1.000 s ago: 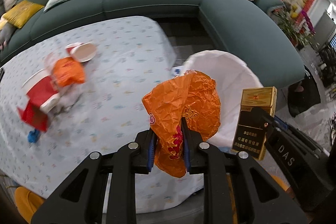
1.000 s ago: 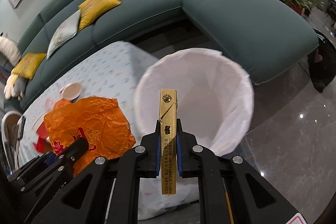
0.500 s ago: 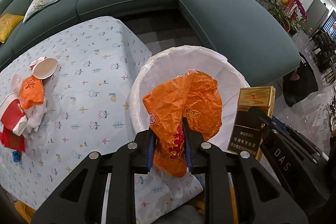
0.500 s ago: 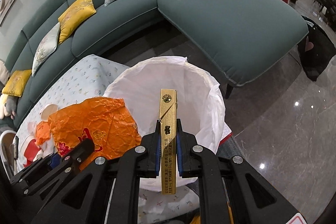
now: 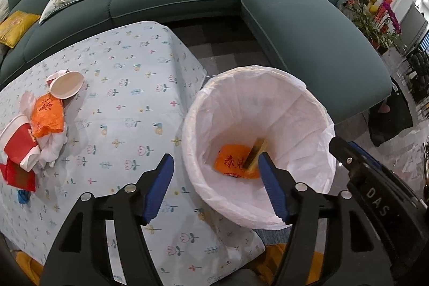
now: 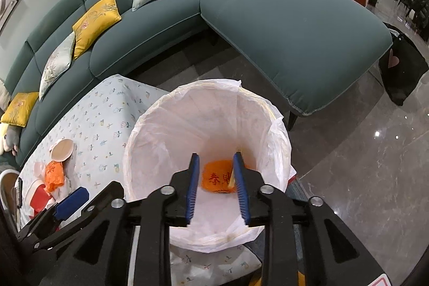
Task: Collect trash
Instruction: 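Move both tools back over the table toward the remaining trash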
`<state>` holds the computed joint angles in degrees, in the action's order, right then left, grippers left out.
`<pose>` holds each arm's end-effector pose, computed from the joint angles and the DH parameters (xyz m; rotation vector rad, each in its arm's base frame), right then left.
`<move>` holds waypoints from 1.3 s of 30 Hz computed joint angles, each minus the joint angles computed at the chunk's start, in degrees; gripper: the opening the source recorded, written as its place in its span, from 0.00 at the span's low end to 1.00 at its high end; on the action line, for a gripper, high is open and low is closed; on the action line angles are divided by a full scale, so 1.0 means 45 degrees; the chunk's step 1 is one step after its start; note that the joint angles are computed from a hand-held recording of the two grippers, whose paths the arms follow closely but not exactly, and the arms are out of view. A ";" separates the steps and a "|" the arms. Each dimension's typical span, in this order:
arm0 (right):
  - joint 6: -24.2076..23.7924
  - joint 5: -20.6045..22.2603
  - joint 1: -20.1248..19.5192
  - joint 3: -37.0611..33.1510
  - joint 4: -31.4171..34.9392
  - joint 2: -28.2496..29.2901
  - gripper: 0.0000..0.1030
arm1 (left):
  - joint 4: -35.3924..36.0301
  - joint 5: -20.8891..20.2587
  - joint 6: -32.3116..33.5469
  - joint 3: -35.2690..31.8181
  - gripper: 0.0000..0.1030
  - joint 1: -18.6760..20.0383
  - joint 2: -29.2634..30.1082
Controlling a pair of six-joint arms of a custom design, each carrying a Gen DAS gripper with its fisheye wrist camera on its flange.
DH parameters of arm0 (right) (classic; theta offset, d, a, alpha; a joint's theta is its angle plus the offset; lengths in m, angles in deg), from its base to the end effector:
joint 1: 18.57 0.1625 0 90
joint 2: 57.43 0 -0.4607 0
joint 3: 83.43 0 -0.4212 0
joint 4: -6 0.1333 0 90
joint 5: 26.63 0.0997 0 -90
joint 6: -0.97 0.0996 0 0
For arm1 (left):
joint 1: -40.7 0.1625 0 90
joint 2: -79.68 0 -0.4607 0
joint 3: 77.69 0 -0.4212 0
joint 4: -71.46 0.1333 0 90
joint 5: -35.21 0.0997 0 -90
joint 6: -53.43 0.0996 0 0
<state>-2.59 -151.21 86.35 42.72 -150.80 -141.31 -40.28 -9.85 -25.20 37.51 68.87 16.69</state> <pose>0.1992 -0.4494 0.3041 0.2359 -2.5105 0.6217 -0.3601 -0.4238 0.1288 -0.0799 2.3191 -0.6851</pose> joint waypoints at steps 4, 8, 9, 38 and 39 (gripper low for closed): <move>0.0116 -0.0079 0.0287 0.0064 0.0079 -0.0085 0.32 | 0.0384 -0.0001 -0.0477 0.0137 0.62 -0.0153 -0.0328; 0.0183 -0.0149 0.0705 0.0127 0.0230 -0.0144 0.34 | 0.0930 0.0057 -0.1109 0.0323 0.65 -0.0417 -0.0761; 0.0207 -0.0170 0.0825 0.0131 0.0274 -0.0152 0.35 | 0.1054 0.0076 -0.1259 0.0372 0.65 -0.0481 -0.0875; 0.1277 -0.0461 0.4402 0.0137 0.1290 0.0976 0.46 | 0.7304 -0.0402 -0.7852 0.2258 0.65 -0.2599 -0.5906; 0.1295 -0.0459 0.4482 0.0139 0.1308 0.1052 0.46 | 0.7522 -0.0480 -0.8085 0.2348 0.65 -0.2670 -0.6116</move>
<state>3.23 -153.28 106.52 43.35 -144.91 -136.57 -6.43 -12.01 -61.58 48.08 56.85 -10.83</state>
